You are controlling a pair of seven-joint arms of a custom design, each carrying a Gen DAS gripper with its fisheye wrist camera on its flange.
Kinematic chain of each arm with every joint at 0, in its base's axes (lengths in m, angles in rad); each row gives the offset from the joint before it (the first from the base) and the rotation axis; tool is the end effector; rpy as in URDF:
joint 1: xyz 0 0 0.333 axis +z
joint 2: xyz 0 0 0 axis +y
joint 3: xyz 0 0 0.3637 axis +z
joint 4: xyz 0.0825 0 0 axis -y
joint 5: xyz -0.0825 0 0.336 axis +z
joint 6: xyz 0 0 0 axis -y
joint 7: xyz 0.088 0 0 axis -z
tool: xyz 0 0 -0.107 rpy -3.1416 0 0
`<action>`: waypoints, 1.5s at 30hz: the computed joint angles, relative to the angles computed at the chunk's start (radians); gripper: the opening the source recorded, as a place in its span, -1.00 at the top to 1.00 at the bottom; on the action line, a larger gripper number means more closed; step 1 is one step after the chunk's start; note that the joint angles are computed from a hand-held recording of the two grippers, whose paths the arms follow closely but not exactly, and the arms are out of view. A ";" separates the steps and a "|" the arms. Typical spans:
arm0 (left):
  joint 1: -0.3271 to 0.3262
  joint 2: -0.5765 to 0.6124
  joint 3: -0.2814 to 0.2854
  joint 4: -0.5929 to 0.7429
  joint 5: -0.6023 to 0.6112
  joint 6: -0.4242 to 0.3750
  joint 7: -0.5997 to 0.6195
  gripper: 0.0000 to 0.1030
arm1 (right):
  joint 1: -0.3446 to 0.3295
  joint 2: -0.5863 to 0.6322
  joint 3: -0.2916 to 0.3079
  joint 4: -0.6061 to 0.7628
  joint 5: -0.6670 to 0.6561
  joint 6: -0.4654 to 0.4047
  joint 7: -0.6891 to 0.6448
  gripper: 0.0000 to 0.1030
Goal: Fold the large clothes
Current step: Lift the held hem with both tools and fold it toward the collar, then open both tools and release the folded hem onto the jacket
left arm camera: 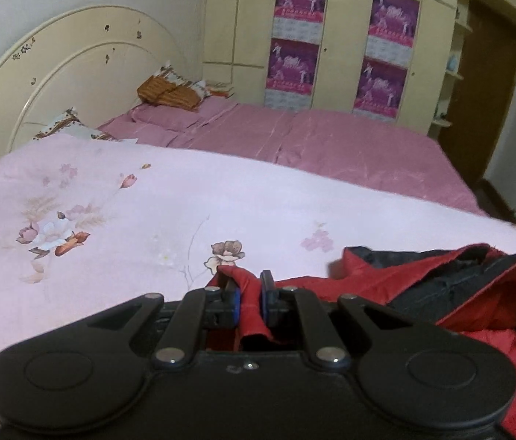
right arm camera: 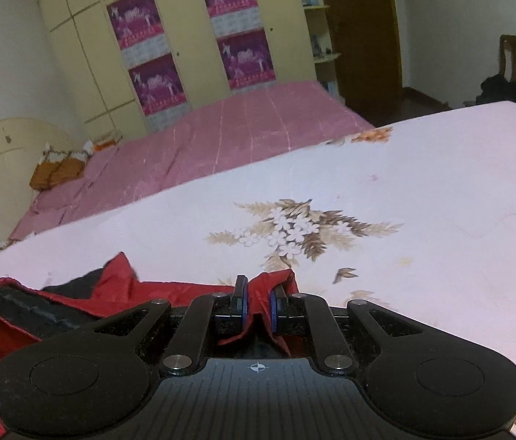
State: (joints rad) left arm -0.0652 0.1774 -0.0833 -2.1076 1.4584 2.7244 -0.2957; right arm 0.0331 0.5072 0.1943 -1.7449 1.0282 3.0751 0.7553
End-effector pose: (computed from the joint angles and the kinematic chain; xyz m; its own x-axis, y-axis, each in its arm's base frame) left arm 0.5456 -0.1167 0.4353 0.4183 -0.9068 0.0516 -0.5641 -0.3039 -0.7678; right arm 0.6765 0.0600 0.4233 0.1002 -0.9528 -0.2865 -0.6875 0.1419 -0.7122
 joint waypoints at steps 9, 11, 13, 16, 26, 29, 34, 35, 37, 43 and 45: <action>-0.022 0.109 0.017 0.091 -0.091 -0.066 0.101 0.73 | 0.023 0.112 -0.058 0.149 -0.117 -0.118 0.196 0.62; -0.023 0.129 0.021 0.108 -0.123 -0.067 0.124 0.67 | 0.012 0.123 -0.047 0.165 -0.119 -0.128 0.205 0.27; -0.021 0.131 0.026 0.109 -0.146 -0.049 0.138 0.65 | 0.005 0.131 -0.031 0.175 -0.112 -0.112 0.197 -0.06; -0.016 0.110 0.045 0.095 -0.098 0.016 0.063 0.54 | -0.038 0.125 0.051 0.160 -0.040 -0.008 0.100 -0.89; -0.029 0.014 0.005 0.049 0.211 -0.084 -0.220 -0.71 | -0.148 0.099 0.285 0.134 0.085 0.171 -0.239 -0.76; -0.034 0.045 -0.016 0.062 0.160 -0.067 -0.083 -0.56 | -0.055 0.085 0.189 0.112 0.023 0.124 -0.205 -0.27; -0.067 0.134 -0.017 0.113 0.077 -0.080 0.096 -0.45 | 0.050 0.097 0.118 0.081 -0.064 0.117 -0.190 -0.27; -0.076 0.151 -0.012 0.122 0.070 -0.095 0.112 -0.43 | 0.077 0.105 0.094 0.079 -0.089 0.121 -0.179 -0.27; -0.080 0.168 0.002 0.115 0.076 -0.090 0.092 -0.44 | 0.142 0.131 0.022 0.082 -0.145 0.126 -0.132 -0.27; -0.091 0.207 0.022 0.134 0.140 -0.101 -0.005 -0.49 | 0.241 0.223 -0.100 0.132 -0.245 0.189 -0.018 -0.27; -0.081 0.210 0.022 0.136 0.116 -0.085 -0.012 -0.59 | 0.291 0.251 -0.183 0.165 -0.259 0.152 0.061 -0.28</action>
